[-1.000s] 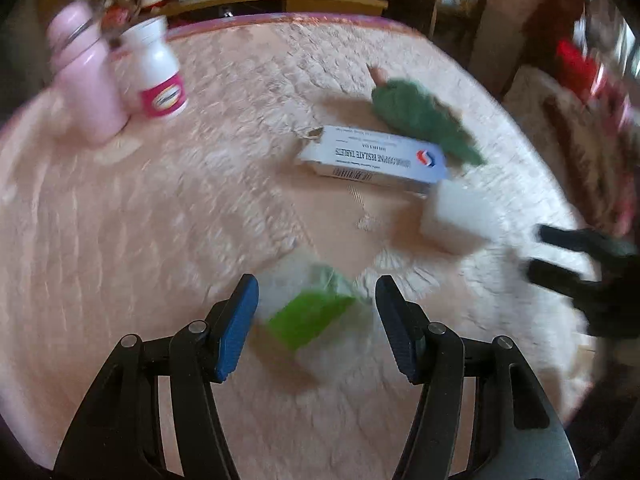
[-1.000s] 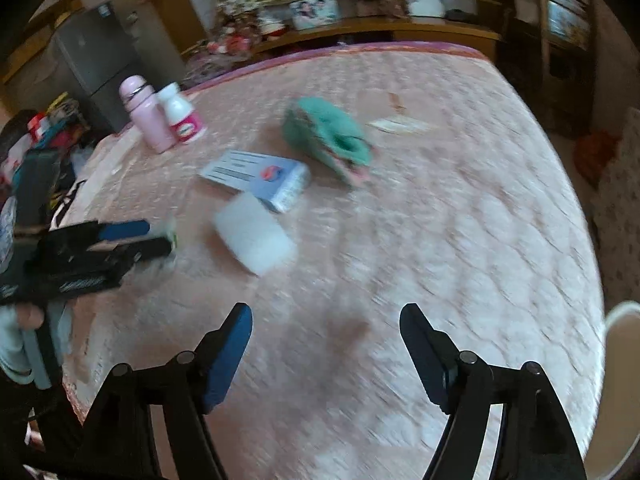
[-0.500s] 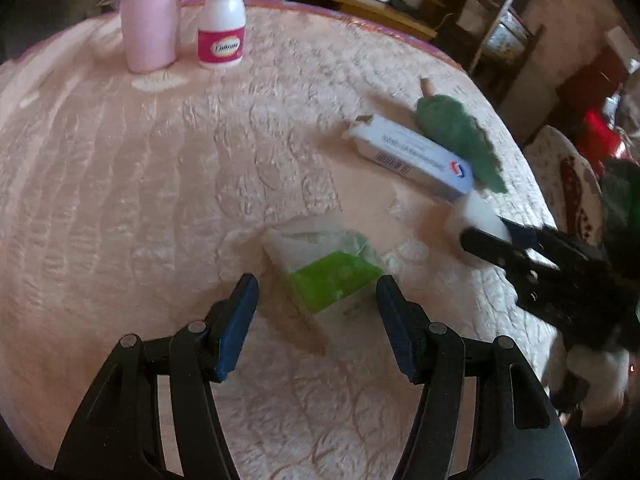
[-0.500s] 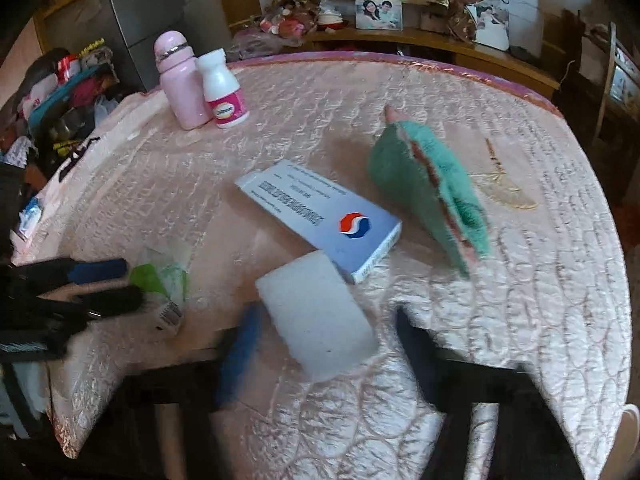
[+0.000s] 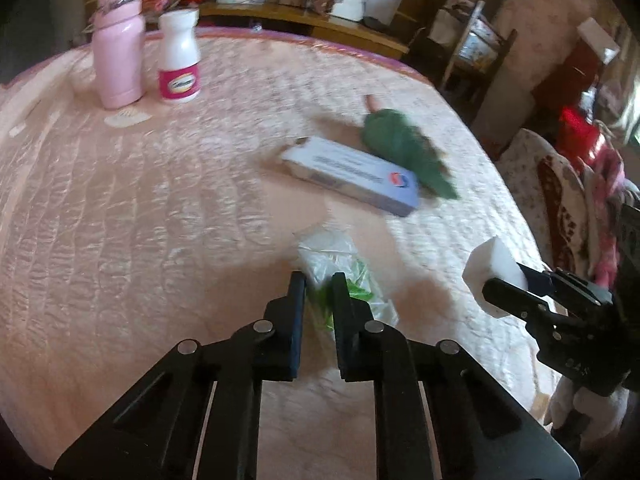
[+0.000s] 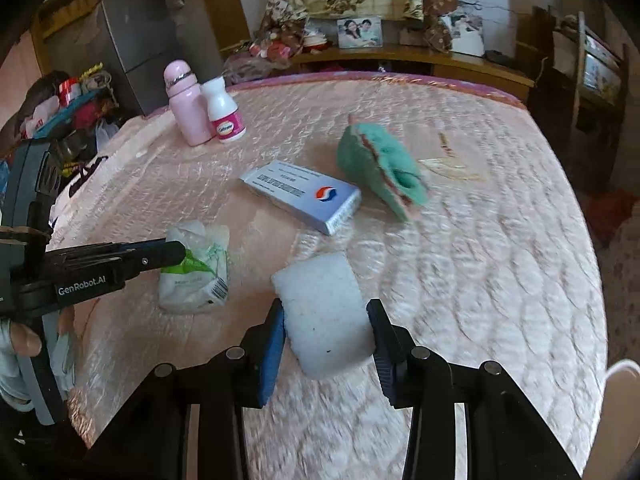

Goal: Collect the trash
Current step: 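Grasp the white sponge with the right tool while the left tool grasps a small clear wrapper, then carry the sponge and small wrapper over the white bucket with both tools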

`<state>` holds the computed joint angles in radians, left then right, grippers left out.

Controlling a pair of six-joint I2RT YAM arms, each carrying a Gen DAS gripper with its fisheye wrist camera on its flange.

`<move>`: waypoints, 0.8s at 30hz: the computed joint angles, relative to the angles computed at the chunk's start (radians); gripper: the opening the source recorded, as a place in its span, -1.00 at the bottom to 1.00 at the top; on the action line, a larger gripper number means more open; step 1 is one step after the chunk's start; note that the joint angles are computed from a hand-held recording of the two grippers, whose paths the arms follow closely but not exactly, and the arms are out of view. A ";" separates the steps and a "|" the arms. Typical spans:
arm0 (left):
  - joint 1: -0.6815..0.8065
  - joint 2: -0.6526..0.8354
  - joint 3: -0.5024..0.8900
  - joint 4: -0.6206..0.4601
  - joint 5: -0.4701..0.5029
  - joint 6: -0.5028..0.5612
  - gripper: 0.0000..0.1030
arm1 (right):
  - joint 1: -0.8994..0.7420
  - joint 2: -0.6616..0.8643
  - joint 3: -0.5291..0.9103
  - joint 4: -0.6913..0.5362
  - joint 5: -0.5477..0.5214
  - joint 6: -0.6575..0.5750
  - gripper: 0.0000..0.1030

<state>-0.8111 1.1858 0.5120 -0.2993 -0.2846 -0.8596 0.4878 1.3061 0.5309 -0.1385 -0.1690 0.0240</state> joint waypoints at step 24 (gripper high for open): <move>-0.314 0.264 0.348 -0.056 -0.113 -0.055 -0.85 | -0.522 -0.483 -0.098 -0.404 -0.219 -0.242 -0.24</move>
<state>-1.1252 1.4502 0.8604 -0.3553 -0.3976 -0.9148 -0.0340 0.8233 0.4325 -0.5421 -0.3880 -0.2184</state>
